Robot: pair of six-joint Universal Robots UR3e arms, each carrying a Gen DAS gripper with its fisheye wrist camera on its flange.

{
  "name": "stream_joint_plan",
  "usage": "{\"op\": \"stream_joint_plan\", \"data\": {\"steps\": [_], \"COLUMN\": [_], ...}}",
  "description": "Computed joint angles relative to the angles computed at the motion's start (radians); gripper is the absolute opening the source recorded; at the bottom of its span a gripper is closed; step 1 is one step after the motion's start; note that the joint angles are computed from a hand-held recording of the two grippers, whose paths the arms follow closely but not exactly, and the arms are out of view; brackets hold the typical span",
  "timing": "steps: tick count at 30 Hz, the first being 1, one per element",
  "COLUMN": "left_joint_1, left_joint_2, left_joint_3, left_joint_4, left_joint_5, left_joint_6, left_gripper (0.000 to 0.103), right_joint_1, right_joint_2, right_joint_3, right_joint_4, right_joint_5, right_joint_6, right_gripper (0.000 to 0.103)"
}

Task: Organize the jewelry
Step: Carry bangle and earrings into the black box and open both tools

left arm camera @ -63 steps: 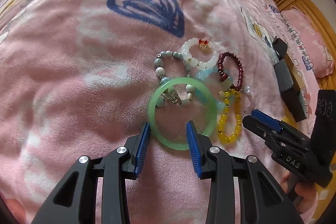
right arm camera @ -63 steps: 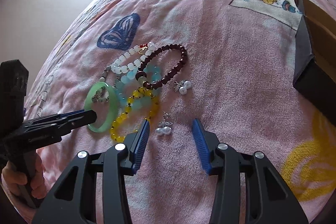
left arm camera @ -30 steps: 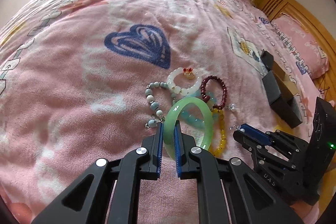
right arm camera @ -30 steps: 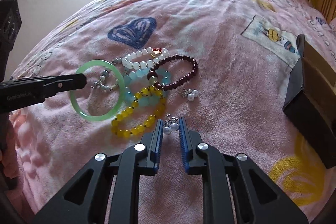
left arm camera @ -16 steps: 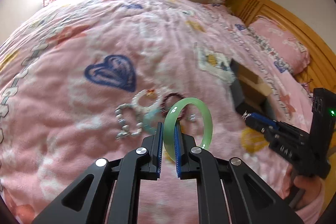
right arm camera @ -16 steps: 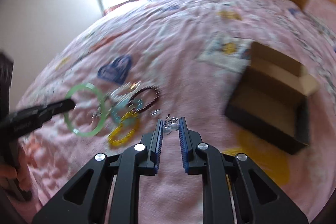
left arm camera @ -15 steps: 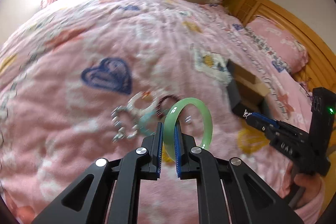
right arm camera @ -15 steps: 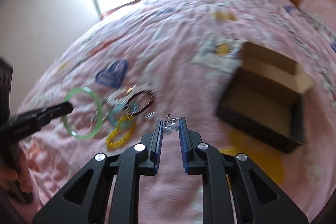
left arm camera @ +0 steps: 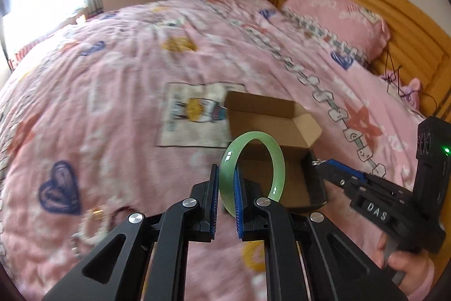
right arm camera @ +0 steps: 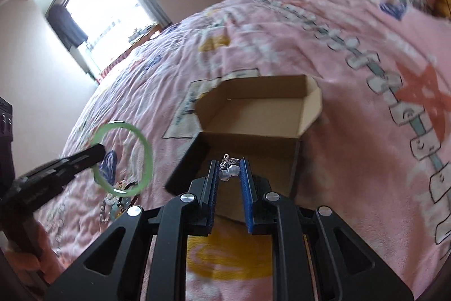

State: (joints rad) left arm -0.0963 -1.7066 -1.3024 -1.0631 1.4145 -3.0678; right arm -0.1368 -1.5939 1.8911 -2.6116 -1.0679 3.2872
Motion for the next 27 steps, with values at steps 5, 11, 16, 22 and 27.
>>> {"op": "stream_joint_plan", "data": {"steps": [5,11,16,22,27], "left_joint_1": [-0.100,-0.127,-0.154,-0.170,-0.175], "left_joint_2": [-0.140,-0.185,-0.218,-0.225,-0.234], "left_joint_3": [0.109,0.125,0.159,0.177,0.191], "left_joint_4": [0.004,0.018,0.009,-0.012,-0.022], "left_joint_5": [0.112,0.162,0.217,0.226,0.237], "left_joint_6": [-0.053,-0.117,-0.146,-0.175,-0.190], "left_gripper": [0.011,0.011,0.012,0.012,0.013], "right_joint_1": [-0.074,-0.078,-0.083,-0.096,-0.086], "right_joint_2": [-0.005,0.014,0.028,0.030,0.045], "right_joint_3": [0.034,0.032,0.051,0.057,0.044], "right_joint_4": [0.006,-0.019,-0.038,-0.039,-0.033], "right_joint_5": [0.077,0.110,0.123,0.136,0.134], "right_joint_6": [0.020,0.040,0.064,0.067,0.063], "right_gripper": [0.016,0.016,0.016,0.016,0.016]}}
